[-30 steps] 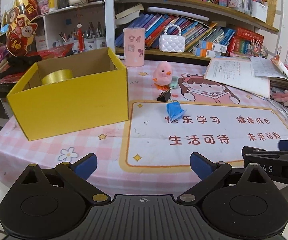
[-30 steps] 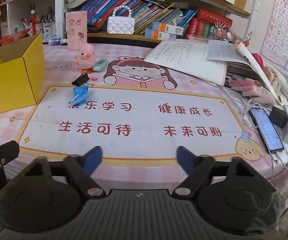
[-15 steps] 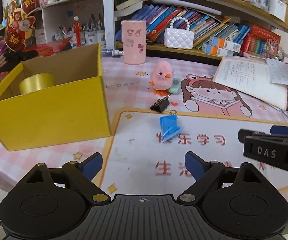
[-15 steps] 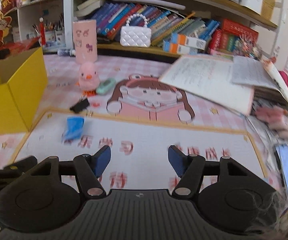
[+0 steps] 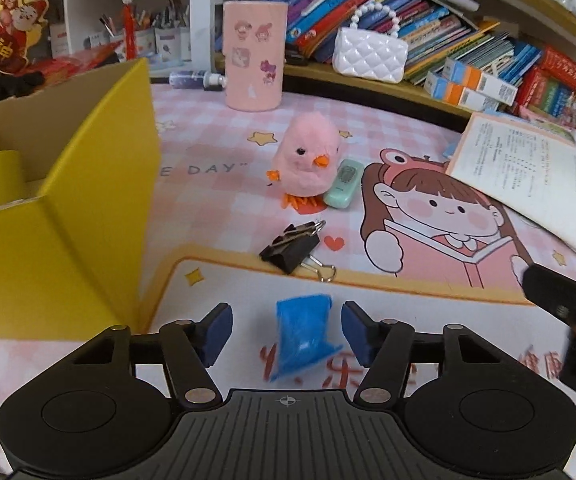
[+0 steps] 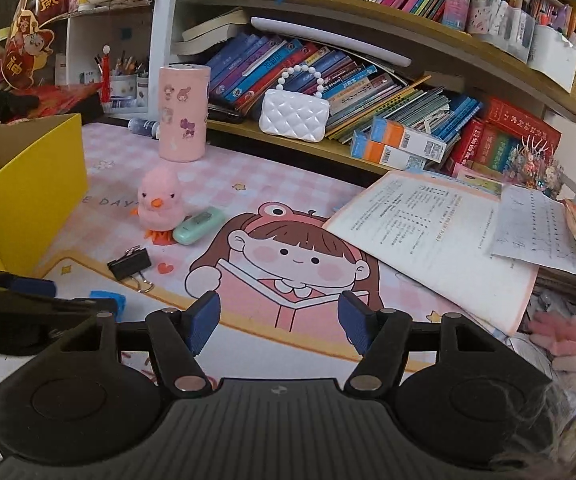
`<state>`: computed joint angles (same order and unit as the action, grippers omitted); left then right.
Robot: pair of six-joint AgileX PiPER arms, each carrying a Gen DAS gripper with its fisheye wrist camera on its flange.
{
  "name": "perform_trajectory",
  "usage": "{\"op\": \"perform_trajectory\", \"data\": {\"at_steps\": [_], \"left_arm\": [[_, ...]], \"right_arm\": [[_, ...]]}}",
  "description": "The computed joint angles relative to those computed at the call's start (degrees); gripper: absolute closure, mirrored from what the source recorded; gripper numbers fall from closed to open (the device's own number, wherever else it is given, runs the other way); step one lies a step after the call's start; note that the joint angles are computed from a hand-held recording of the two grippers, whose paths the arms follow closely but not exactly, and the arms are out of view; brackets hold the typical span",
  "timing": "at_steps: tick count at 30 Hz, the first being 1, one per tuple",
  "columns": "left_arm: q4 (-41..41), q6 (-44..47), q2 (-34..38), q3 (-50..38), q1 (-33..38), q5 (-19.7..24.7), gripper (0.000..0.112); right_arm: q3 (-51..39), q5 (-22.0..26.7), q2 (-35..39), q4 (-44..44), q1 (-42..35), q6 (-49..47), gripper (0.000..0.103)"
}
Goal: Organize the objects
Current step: 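Grasp the blue item with the left tool while the right tool grasps the black binder clip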
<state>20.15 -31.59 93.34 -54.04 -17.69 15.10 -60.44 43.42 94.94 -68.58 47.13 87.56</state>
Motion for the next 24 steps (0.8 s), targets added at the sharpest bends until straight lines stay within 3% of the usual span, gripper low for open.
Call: {"op": "perform_trajectory", "data": {"at_steps": [5,7,11,14,21,23,24], "left_arm": [[-1.15,1.04,3.69,-3.17,-1.14,2.79,0.066],[1.39,-0.89,2.97,-2.17,-1.59,2.65,0.084],[-5.65,3.21,-0.93,0.53,1.27,3.48,0.085],[-9.59,5.46,-6.83,5.01,4.15,4.17,0.085],[-7.51,-4.24,-22.68,15.41,9.68,9.71,0.085],[-8.52,-6.2,-26.27,17.34,11.63,11.73,0.085],[-8.47,-7.07,-27.67,17.91,12.48,12.71,0.085]], "right_arm": [[0.41,-3.31,-0.26,0.93,-2.51,-1.03,0.04],[0.52,-4.74,-0.16,0.75,-3.2,-1.56,0.04],[0.7,-8.41,0.72,-1.88,-4.07,-1.56,0.04],[-0.4,-15.36,2.51,-0.24,-6.41,-5.79,0.039],[-10.37,-34.99,13.89,25.27,-12.42,-42.61,0.039],[-15.09,-37.1,18.56,34.32,-13.08,-54.07,0.04],[-18.33,-35.6,20.98,39.35,-12.92,-59.8,0.04]]}}
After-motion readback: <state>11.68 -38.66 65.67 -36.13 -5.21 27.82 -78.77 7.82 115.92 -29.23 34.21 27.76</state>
